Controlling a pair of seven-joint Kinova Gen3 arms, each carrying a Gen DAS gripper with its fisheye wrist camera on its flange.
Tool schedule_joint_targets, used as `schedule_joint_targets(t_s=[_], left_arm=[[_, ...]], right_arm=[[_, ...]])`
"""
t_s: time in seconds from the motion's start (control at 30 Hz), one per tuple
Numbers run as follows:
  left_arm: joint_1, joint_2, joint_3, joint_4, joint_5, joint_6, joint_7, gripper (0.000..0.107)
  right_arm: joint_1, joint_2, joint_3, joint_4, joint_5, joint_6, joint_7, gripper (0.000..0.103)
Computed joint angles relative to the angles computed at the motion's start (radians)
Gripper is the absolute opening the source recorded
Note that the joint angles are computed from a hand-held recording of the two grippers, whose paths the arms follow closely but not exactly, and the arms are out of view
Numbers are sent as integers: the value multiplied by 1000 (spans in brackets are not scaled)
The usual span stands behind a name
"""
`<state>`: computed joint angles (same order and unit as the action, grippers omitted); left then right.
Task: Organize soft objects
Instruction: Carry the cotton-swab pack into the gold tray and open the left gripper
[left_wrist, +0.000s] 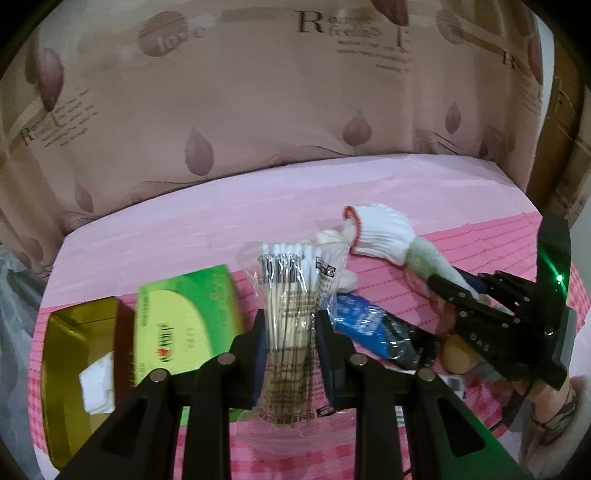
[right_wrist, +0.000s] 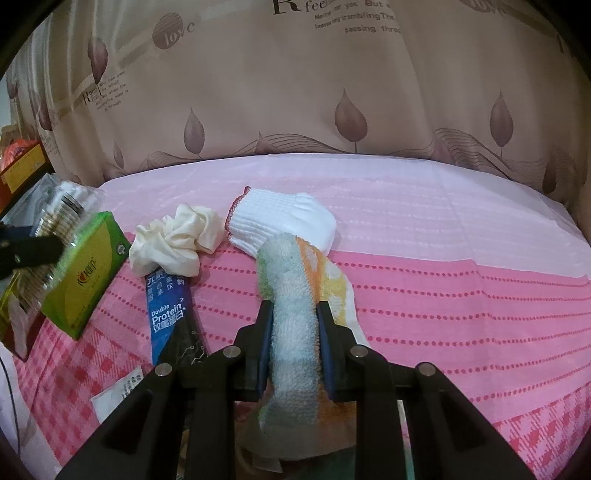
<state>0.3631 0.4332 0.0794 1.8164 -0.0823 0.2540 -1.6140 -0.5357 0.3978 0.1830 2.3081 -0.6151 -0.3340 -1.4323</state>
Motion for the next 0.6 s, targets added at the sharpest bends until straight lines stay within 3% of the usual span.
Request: schedule_joint_targets(t_s=[0.6], left_arm=[[-85,-20,-160,2,-75,4,84,25]], right_arm=[[-35,10,35,-14,-49,21,39,21]])
